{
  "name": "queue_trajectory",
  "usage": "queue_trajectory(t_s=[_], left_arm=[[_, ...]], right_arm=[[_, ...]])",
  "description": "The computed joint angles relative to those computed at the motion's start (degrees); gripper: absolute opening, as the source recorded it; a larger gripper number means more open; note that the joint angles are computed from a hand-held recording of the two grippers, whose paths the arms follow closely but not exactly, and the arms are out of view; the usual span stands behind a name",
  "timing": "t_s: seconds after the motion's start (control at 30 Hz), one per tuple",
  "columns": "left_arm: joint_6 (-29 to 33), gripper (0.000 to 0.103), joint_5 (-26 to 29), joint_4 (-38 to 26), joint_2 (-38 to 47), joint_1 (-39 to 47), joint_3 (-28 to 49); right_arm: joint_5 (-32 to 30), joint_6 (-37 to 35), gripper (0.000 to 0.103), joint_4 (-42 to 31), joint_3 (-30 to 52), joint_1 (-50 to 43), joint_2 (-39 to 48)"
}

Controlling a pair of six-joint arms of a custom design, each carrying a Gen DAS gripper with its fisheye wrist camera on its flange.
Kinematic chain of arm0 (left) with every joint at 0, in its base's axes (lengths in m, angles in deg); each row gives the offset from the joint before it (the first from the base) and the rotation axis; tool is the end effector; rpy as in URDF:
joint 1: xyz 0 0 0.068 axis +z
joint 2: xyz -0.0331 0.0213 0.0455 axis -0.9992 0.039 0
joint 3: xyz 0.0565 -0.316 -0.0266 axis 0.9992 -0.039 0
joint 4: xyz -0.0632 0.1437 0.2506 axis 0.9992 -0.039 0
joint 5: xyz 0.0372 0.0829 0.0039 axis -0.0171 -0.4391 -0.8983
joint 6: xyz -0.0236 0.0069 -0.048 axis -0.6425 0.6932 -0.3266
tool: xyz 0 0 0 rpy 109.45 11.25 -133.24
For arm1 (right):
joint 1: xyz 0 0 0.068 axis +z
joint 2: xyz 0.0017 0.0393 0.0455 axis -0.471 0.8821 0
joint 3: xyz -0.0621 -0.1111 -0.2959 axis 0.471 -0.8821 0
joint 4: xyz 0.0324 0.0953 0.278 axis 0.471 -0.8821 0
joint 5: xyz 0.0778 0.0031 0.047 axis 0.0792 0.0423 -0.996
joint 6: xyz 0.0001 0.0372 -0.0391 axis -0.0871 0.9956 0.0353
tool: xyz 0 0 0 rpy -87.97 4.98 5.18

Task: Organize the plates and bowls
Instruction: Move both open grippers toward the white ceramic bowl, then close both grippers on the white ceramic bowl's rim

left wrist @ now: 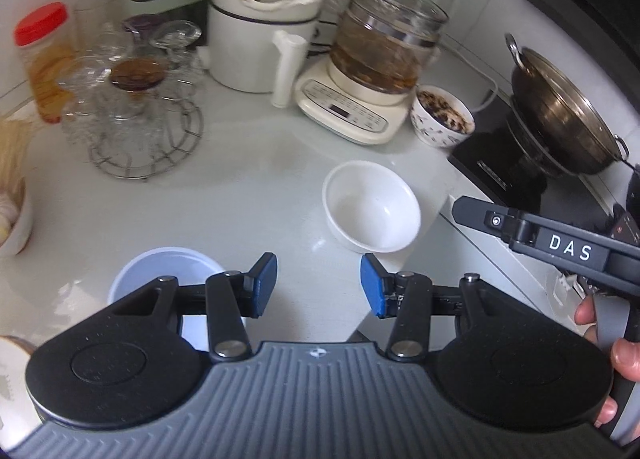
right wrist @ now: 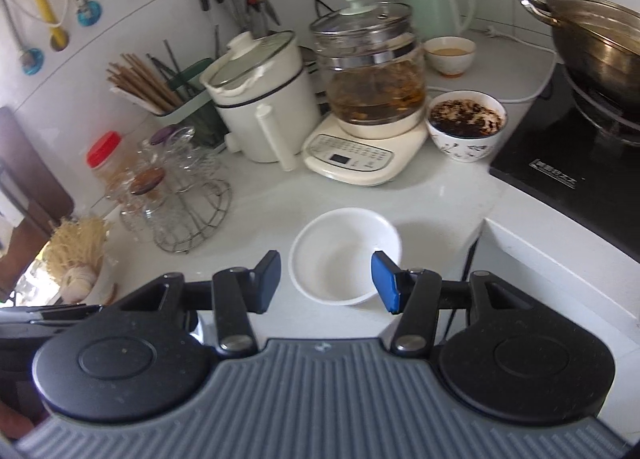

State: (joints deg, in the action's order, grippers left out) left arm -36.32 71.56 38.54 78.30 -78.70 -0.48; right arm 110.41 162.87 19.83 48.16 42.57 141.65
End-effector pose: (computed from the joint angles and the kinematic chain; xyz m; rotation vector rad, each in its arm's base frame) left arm 0.2456 0.0213 0.2294 0.4658 2.5234 -0.4975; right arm 0.0993 0.2089 0.2289 0.4148 2.2824 0.2131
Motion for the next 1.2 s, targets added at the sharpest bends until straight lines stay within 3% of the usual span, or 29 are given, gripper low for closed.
queue_trajectory(t_s=[0.23,0.5,0.53,0.57,0.63,0.87,1.2], left_arm=[[-2.2,0.055,-1.0,2.7,3.8,-5.1,1.1],[-6.6,0.059,-3.0,6.8,10.2,-9.8,4.5],[-7.0,0.059,-3.1,7.1,11.0,-10.2,5.0],[-7.5,0.059,-3.3,7.5,11.9,-10.7,5.6],[-8.5,0.059,-3.8,8.3,13.6,-11.6,6.6],[-11.9,0.061,-5.8,10.6,19.8,-14.2,9.4],[-21.2,0.061,-7.2,14.0,27.0,-16.8,11.9]], right_arm=[[-0.3,2.4,0.054,-3.1,-1.2,-2.2,-1.7],[-5.5,-4.2,0.054,3.6,-5.5,-11.4,-5.0],[-6.5,-5.3,0.058,4.6,-6.1,-12.8,-5.3],[-7.5,-6.4,0.075,6.0,-6.8,-14.3,-5.7],[-8.6,-7.9,0.091,9.1,-8.4,-16.9,-6.4],[-18.7,-17.6,0.091,19.8,-12.6,-27.2,-5.5],[-31.2,-24.3,0.09,27.0,-16.9,-39.2,-4.9]])
